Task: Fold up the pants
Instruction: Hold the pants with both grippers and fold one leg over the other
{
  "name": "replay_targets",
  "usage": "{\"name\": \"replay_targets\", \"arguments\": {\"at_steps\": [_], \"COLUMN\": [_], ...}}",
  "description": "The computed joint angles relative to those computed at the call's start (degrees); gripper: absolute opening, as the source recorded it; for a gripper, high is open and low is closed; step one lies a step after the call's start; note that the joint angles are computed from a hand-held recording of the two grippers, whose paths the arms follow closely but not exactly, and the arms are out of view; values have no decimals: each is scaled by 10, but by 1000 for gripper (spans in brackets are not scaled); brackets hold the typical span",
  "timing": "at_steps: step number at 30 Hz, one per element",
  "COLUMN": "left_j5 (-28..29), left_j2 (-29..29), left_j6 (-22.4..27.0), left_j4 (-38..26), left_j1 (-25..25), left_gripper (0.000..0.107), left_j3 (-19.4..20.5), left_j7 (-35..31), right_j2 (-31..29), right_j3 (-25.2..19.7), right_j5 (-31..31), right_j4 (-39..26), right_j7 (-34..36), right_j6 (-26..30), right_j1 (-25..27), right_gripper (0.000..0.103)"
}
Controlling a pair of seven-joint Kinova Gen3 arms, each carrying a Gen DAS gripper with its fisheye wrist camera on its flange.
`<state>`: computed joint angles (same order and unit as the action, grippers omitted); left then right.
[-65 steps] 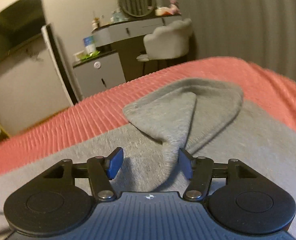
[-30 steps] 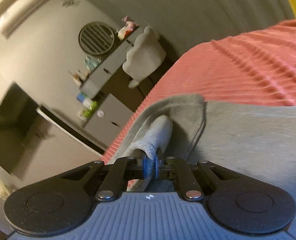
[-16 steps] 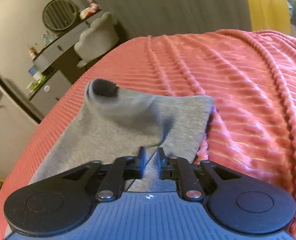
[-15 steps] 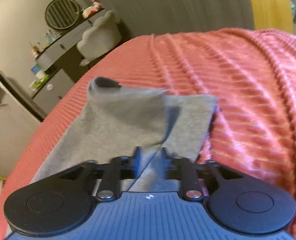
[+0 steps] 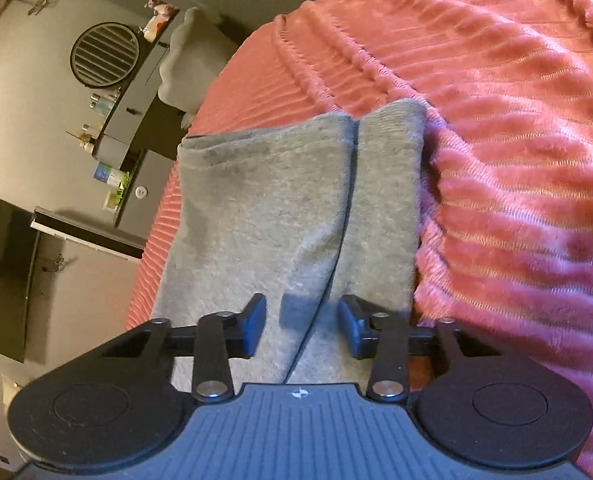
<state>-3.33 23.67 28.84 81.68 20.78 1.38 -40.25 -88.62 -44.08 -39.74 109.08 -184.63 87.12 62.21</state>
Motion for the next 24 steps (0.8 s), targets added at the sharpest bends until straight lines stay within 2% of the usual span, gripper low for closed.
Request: {"name": "replay_targets", "arguments": {"at_steps": [1, 3, 4, 6, 8, 9, 10, 11, 13, 16, 17, 18, 19, 21, 24], "left_j5": [-1, 1, 2, 16, 39, 43, 42, 41, 48, 35, 33, 30, 31, 41, 47], "left_j2": [5, 6, 4, -9, -13, -16, -14, -11, -4, 6, 10, 10, 12, 10, -11], "left_j6": [9, 0, -8, -36, -49, -49, -47, -40, -31, -15, -7, -1, 6, 22, 10], "left_j4": [-8, -2, 2, 29, 39, 44, 42, 37, 28, 6, -4, -7, -15, -25, -12], "left_j1": [-1, -5, -6, -16, -28, -27, -20, -17, -24, -15, -17, -15, -19, -32, -39], "left_gripper": [46, 36, 30, 26, 29, 36, 46, 50, 51, 49, 45, 31, 19, 16, 14], "left_j3": [1, 6, 6, 14, 22, 17, 9, 6, 17, 12, 13, 12, 16, 29, 31], "left_j7": [-3, -12, -15, -23, -24, -18, -7, -1, -9, -13, -18, -20, -30, -52, -74], "right_j2": [-3, -10, -13, -25, -40, -42, -45, -48, -46, -20, -14, -2, 10, 37, 61], "right_j3": [4, 10, 13, 24, 34, 37, 40, 41, 38, 25, 20, 14, 7, -4, -12], "right_j5": [1, 5, 8, 15, 19, 18, 15, 14, 11, 0, -1, -2, -2, 10, 60], "right_j4": [8, 15, 17, 26, 36, 44, 53, 60, 72, 92, 96, 98, 98, 86, 38], "right_j7": [-2, -8, -11, -22, -31, -32, -31, -31, -21, 3, 10, 20, 28, 39, 51], "right_j6": [-2, 1, 3, 6, 3, -1, -9, -18, -37, -73, -87, -98, -107, -113, -96], "right_j1": [-4, -13, -15, -22, -28, -29, -31, -30, -31, -24, -21, -20, -19, -14, -11], "right_gripper": [29, 19, 18, 18, 19, 27, 29, 31, 39, 40, 38, 25, 4, 5, 5]}}
